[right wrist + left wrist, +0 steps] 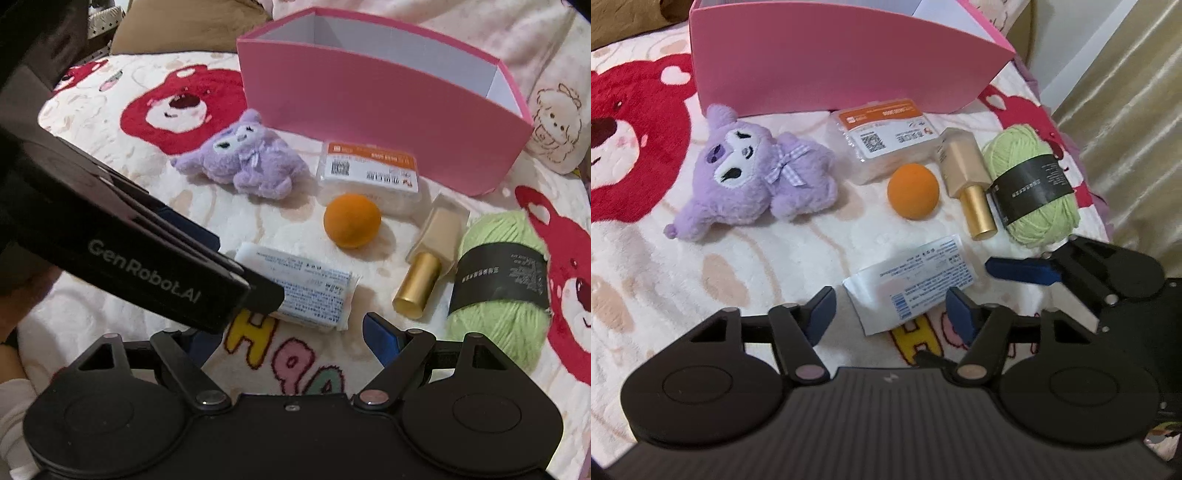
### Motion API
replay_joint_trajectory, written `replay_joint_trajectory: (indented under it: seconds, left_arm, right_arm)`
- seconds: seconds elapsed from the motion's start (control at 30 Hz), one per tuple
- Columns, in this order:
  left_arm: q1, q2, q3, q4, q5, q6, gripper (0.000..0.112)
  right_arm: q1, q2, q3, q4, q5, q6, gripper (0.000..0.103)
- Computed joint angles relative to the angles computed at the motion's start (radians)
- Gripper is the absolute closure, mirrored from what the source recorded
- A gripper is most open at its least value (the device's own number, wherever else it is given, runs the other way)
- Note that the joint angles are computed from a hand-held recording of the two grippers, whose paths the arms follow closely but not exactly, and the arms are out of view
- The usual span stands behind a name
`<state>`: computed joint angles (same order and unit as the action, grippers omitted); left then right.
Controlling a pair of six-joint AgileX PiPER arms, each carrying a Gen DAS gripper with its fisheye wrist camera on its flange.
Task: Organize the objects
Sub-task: 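Move the left tool to the white medicine box and close on it, then carry the white medicine box with the left tool into the pink box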
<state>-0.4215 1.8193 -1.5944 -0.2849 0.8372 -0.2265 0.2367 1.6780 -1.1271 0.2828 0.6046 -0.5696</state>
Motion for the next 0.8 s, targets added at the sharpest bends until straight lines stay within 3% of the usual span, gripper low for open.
replay_joint_trajectory:
  seconds: [0.17,0.3,0.6,0.8]
  left_arm:
    - [0.006,0.014,0.027,-0.054,-0.034,0.024,0.064]
    - [0.004,0.013,0.039,-0.046,-0.045,0.022,0.073]
    - [0.029,0.002,0.043,-0.123,-0.037,0.062,0.074]
    - [0.020,-0.014,0.021,-0.106,0.001,0.051,0.071]
  right_arm:
    - [-0.003,0.033,-0.018,0.019,0.012,0.005,0.018]
    - [-0.018,0.046,-0.031,0.067,0.029,-0.025,0.025]
    - [-0.014,0.054,-0.024,0.057,-0.006,-0.016,0.031]
    - [-0.022,0.019,-0.006,0.101,-0.007,-0.062,0.029]
